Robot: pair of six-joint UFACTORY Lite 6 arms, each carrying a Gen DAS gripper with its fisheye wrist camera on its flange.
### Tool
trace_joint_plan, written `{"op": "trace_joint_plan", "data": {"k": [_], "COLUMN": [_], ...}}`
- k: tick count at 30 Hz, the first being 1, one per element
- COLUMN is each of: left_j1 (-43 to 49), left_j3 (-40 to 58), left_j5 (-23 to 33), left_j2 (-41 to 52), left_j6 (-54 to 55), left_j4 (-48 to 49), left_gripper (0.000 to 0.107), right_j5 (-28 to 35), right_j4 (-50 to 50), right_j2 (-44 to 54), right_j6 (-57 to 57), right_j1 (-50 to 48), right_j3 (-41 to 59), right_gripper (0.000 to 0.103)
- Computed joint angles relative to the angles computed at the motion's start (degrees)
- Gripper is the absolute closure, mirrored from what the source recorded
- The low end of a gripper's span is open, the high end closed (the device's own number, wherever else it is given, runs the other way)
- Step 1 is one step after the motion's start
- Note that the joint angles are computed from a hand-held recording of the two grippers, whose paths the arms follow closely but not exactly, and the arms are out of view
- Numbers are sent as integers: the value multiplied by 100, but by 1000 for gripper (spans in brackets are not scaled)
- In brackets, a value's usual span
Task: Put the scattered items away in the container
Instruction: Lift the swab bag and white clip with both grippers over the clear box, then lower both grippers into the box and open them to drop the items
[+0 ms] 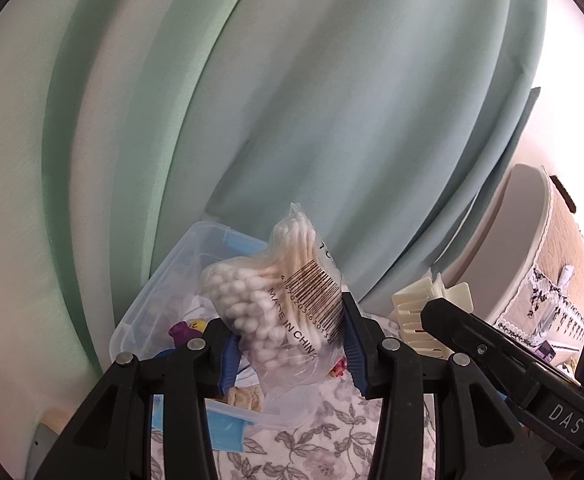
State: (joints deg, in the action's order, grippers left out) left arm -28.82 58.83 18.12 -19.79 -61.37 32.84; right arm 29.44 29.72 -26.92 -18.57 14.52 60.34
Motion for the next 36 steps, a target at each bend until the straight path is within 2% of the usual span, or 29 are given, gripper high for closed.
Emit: {"op": "trace_joint_plan", "data": {"k": [8, 23, 27, 36], "left_j1": [544, 1379, 1442, 1442], "left_j3": [-289, -356, -334, -126], "left_j5": [-299, -637, -671, -684], "left_j2": [-68, 490, 708, 1285], "left_j6": [998, 3601, 3870, 3759], "left_j4": [-1036, -3599, -3862, -3743], "left_gripper": [61, 61, 61, 61], "right_j5": [-214, -559, -497, -567], "right_j4": [-545, -99, -200, 563], "right_j2": [437, 1613, 1759, 2526], "right_j6": [530, 41, 203, -580], "right_j1": [465, 572, 623, 395], "right_j3": [133, 341, 368, 417], "right_gripper": [48, 48, 48, 48]}}
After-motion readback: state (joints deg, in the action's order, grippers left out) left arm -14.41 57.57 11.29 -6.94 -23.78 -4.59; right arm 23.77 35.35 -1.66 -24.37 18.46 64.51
